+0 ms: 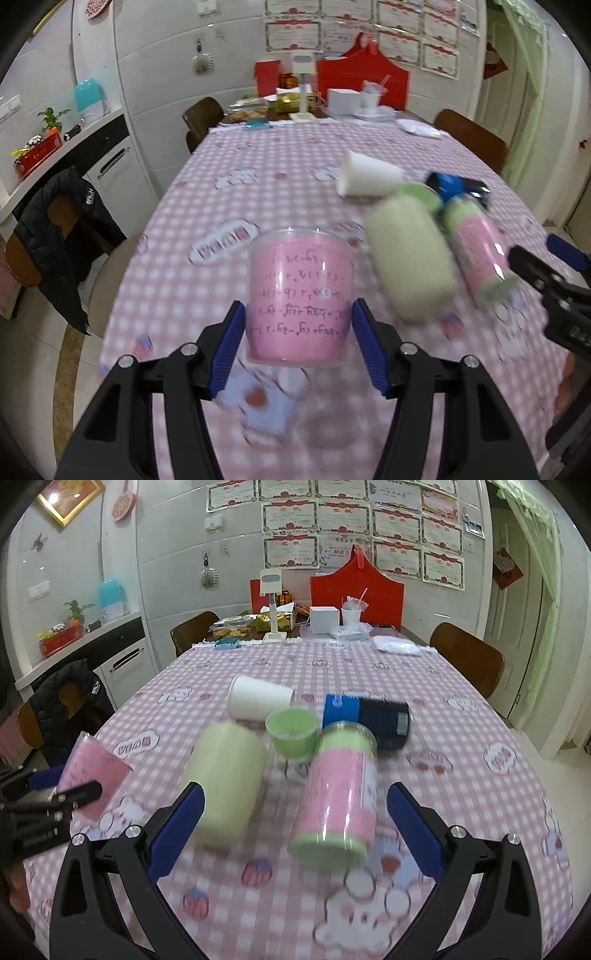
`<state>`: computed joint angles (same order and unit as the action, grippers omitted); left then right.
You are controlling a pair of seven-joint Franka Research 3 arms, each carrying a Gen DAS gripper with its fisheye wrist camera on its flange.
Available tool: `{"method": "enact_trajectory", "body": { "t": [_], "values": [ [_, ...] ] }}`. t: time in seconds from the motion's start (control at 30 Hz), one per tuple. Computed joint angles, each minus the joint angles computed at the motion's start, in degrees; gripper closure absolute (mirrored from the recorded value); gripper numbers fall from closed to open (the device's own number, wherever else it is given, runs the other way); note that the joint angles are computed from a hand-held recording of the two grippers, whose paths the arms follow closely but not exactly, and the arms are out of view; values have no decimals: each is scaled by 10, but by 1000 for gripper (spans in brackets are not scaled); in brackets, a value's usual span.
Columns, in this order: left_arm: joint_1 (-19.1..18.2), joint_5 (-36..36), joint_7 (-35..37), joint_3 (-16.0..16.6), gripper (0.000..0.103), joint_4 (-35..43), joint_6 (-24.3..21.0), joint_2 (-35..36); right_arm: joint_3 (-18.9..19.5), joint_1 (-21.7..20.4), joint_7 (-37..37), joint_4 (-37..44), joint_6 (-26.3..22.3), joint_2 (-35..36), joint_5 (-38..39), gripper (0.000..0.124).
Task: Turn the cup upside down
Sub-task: 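Lift the pink cup with the left gripper and carry it to the right gripper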
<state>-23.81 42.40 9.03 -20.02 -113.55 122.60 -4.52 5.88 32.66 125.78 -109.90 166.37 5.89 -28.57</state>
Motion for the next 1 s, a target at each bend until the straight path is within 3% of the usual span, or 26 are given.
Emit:
{"method": "enact_trajectory", "body": {
  "t": [0.2,0.57,1.0],
  "values": [
    [-29,2,-32,-20,44,8,2,19,18,-16,28,-68,3,-51,-8,28],
    [-66,8,-68,-11,43,42,-7,70,51,-44,14,-103,-2,-73,32,28],
    [-54,-35,-59,-1,41,4,65,50,55,-38,-29,-96,-7,-67,89,28]
  ]
}}
